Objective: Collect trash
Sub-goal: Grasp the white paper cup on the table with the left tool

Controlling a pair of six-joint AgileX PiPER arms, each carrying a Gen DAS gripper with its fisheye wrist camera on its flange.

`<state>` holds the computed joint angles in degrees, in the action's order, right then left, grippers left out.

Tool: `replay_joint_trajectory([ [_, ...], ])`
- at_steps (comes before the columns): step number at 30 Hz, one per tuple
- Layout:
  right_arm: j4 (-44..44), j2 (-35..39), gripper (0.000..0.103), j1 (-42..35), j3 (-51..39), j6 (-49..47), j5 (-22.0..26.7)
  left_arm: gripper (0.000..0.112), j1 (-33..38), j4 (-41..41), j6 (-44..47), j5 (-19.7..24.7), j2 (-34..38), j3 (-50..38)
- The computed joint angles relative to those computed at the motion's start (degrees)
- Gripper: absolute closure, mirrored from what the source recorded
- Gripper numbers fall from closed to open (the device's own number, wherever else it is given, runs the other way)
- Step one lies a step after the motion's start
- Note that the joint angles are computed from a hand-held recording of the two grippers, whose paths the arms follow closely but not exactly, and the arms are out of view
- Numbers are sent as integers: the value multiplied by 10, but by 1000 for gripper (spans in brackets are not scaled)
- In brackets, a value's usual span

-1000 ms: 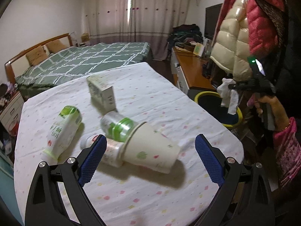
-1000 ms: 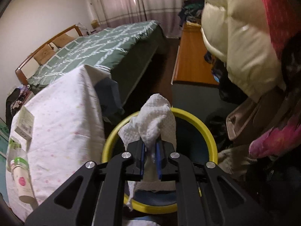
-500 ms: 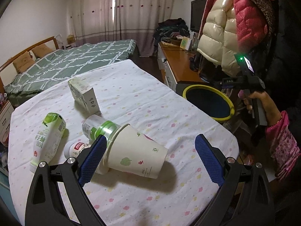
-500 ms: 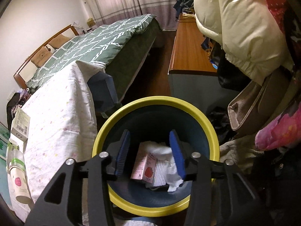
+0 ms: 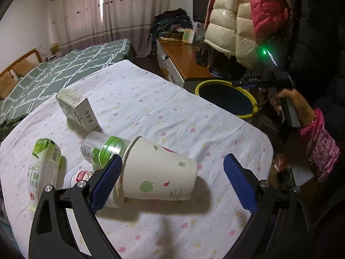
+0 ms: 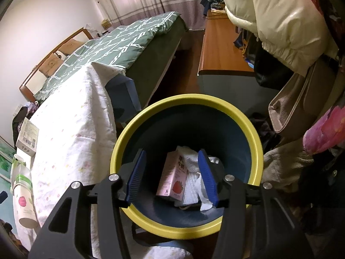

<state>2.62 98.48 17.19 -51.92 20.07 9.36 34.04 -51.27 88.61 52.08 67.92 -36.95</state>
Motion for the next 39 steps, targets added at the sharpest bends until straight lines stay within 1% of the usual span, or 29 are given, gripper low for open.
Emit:
replay_joint_trajectory([
  [2, -3, -3, 52, -1, 2, 3, -1, 19, -10, 5, -1, -15, 6, -3],
  [4, -23, -7, 51, 0, 2, 23, 0, 19, -16, 6, 2, -22, 16, -7],
  [8, -39, -7, 50, 3, 1, 41, -1, 19, -20, 16, 4, -10, 58, -25],
  [11, -38, -6, 49, 3, 0, 41, -2, 19, -29, 29, -1, -17, 71, -26],
  [12, -38, -5, 49, 4, 0, 41, -2, 19, -28, 31, 0, -14, 72, -25],
  [15, -11, -2, 49, 2, 1, 16, -4, 19, -13, 32, 6, 27, 73, -30],
  [16, -9, -1, 49, 2, 1, 14, -5, 19, -12, 34, 5, 33, 70, -30],
  [17, -1, 2, 49, 2, 1, 7, -6, 19, -13, 33, 9, 31, 62, -25],
  [20, 28, 5, 49, 1, 3, -21, -10, 19, -18, 23, 6, -23, 41, -14],
  [21, 28, 5, 49, 1, 5, -22, -11, 19, -13, 22, 1, -22, 47, -22],
  [23, 32, 5, 49, 0, 7, -27, -12, 19, -3, 29, -6, 5, 71, -43],
  [27, 67, 3, 49, -7, 12, -62, -16, 19, -26, 55, -18, -17, 89, -52],
  [28, 75, 2, 49, -8, 13, -71, -16, 19, -27, 56, -20, -13, 97, -55],
  [31, 83, 0, 49, -11, 15, -80, -16, 19, -20, 59, -29, 24, 127, -75],
  [35, 90, -1, 49, -12, 17, -90, -16, 19, -29, 66, -16, 39, 120, -65],
  [37, 119, -1, 49, -14, 21, -120, -19, 19, -44, 74, -20, 21, 115, -55],
  [39, 119, 1, 49, -12, 21, -119, -19, 19, -67, 85, -35, -9, 114, -43],
])
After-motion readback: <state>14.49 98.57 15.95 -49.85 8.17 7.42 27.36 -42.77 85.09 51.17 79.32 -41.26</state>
